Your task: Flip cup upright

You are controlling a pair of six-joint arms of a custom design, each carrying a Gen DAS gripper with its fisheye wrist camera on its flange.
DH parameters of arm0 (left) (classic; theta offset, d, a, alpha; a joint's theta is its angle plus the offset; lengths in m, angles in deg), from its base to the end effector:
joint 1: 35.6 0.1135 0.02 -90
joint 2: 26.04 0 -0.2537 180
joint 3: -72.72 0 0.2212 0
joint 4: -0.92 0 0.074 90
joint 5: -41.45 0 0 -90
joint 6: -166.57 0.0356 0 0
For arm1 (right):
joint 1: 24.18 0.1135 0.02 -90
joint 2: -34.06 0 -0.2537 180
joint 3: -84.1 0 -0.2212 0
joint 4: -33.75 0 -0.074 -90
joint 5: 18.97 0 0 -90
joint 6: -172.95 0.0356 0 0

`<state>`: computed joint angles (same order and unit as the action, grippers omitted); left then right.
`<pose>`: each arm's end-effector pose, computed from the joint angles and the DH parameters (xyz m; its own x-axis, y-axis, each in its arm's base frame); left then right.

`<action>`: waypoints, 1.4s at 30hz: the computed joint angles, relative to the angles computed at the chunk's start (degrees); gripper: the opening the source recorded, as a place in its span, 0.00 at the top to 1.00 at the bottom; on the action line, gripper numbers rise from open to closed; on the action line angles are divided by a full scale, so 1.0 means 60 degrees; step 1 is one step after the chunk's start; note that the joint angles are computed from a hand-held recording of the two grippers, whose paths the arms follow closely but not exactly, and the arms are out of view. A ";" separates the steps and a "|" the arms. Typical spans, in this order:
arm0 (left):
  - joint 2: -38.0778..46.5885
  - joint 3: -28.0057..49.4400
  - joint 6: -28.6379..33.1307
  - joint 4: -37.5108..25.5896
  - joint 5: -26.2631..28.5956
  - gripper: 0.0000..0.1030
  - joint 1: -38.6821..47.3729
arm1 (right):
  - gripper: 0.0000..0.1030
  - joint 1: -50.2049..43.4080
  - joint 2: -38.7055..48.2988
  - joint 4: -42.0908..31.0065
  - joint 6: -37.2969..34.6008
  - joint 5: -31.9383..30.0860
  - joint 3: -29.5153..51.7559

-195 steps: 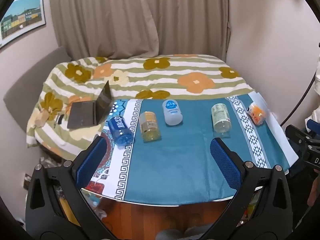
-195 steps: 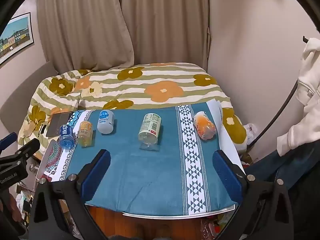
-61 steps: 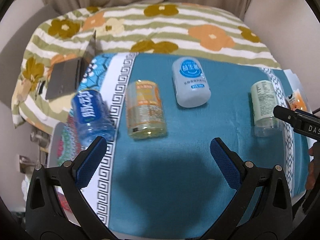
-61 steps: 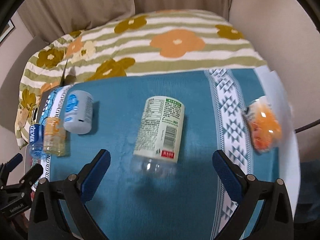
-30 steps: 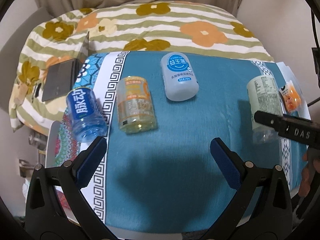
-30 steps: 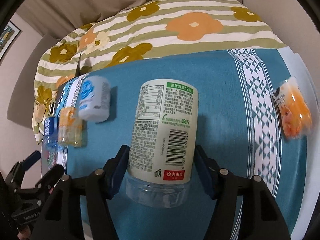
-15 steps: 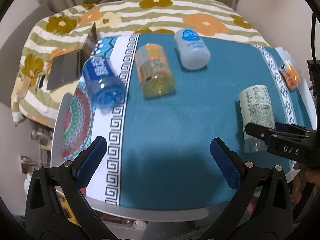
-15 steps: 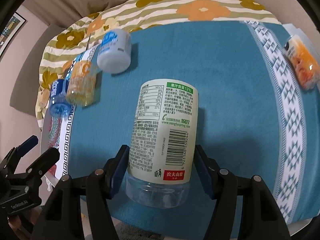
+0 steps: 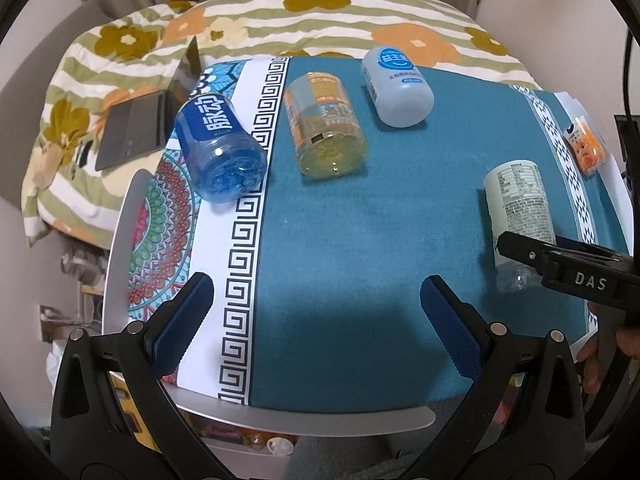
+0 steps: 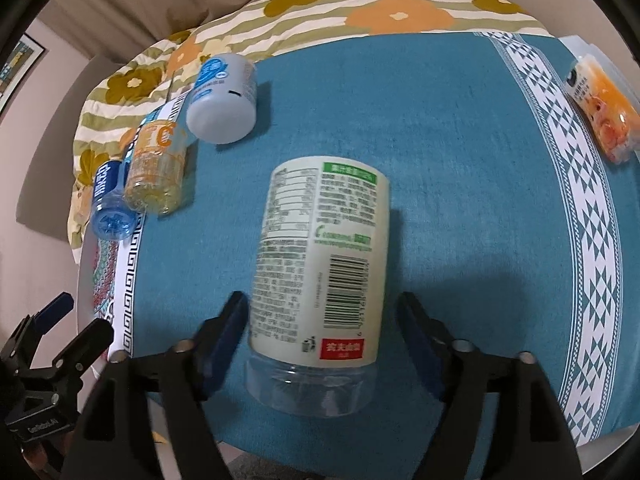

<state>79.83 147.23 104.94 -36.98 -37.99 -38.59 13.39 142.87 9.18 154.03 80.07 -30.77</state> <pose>0.3161 -0.0230 0.1405 -0.7666 0.5078 -0.3930 0.5459 0.8377 0.0175 0.2430 0.1798 0.0995 -0.7647 0.5904 -0.2582 0.5161 0.8010 0.3032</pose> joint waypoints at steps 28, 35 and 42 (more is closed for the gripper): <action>0.0289 0.3681 -0.1567 -0.4106 0.0171 0.00 -0.3206 | 0.00 0.1844 -0.4993 -0.6360 0.1949 0.2643 -0.0262; 0.1911 0.4881 -0.3419 -0.4857 -0.0584 0.00 -0.4561 | 0.00 0.0641 -0.5916 -0.6180 0.0197 0.2239 -0.1855; 0.3690 0.6291 -0.4803 -0.5481 -0.1457 0.00 -0.5429 | 0.00 -0.1686 -0.6472 -0.3900 -0.2941 0.1003 -0.3604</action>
<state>101.97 184.98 76.12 -69.86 -46.73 -71.17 3.28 104.04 -14.22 136.38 86.09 -52.40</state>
